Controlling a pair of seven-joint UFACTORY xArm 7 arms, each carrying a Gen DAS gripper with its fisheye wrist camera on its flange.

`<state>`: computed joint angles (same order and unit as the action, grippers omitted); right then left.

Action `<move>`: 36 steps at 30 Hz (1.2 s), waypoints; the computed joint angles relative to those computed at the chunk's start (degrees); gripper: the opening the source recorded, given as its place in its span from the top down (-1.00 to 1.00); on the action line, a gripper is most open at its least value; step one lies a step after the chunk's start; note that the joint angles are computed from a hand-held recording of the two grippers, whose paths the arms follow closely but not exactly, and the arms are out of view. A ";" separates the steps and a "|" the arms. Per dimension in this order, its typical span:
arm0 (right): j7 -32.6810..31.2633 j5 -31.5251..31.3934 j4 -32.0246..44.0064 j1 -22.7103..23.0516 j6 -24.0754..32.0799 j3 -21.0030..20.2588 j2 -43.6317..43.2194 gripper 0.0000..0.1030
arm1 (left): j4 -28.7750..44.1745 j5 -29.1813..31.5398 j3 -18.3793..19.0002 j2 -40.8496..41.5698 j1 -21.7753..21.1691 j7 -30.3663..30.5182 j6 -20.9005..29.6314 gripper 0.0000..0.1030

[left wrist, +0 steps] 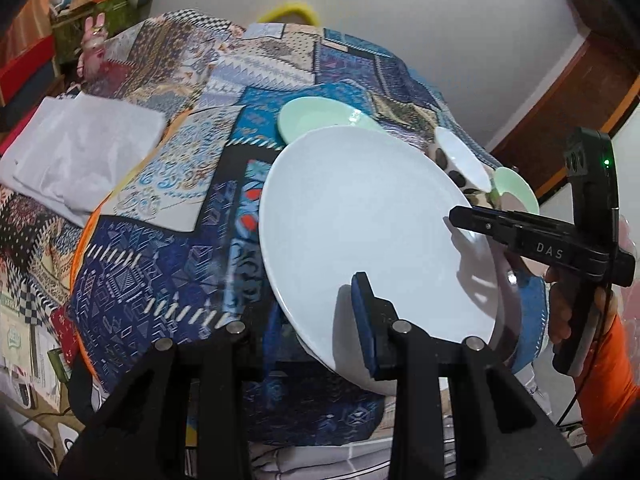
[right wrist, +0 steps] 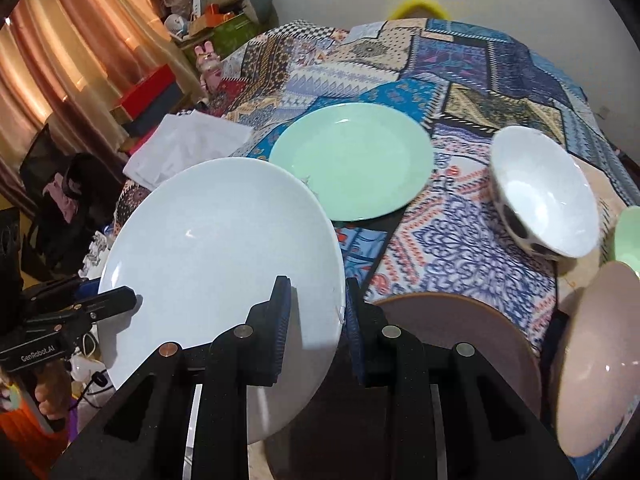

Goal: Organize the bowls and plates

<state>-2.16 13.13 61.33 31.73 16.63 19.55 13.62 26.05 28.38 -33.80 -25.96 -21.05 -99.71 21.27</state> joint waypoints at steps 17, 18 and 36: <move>-6.74 12.60 -11.03 -2.54 -3.29 -0.71 -9.94 0.53 | 10.58 10.67 1.12 11.96 -1.48 -3.34 1.48 0.36; -7.39 13.74 -11.77 -2.53 -3.46 -0.97 -10.58 0.53 | 11.13 11.36 1.65 12.72 -2.05 -3.56 1.49 0.36; -10.61 21.32 -20.40 -0.34 -4.19 -6.33 -16.95 0.53 | 20.50 19.47 12.36 26.11 -13.45 -4.92 0.32 0.36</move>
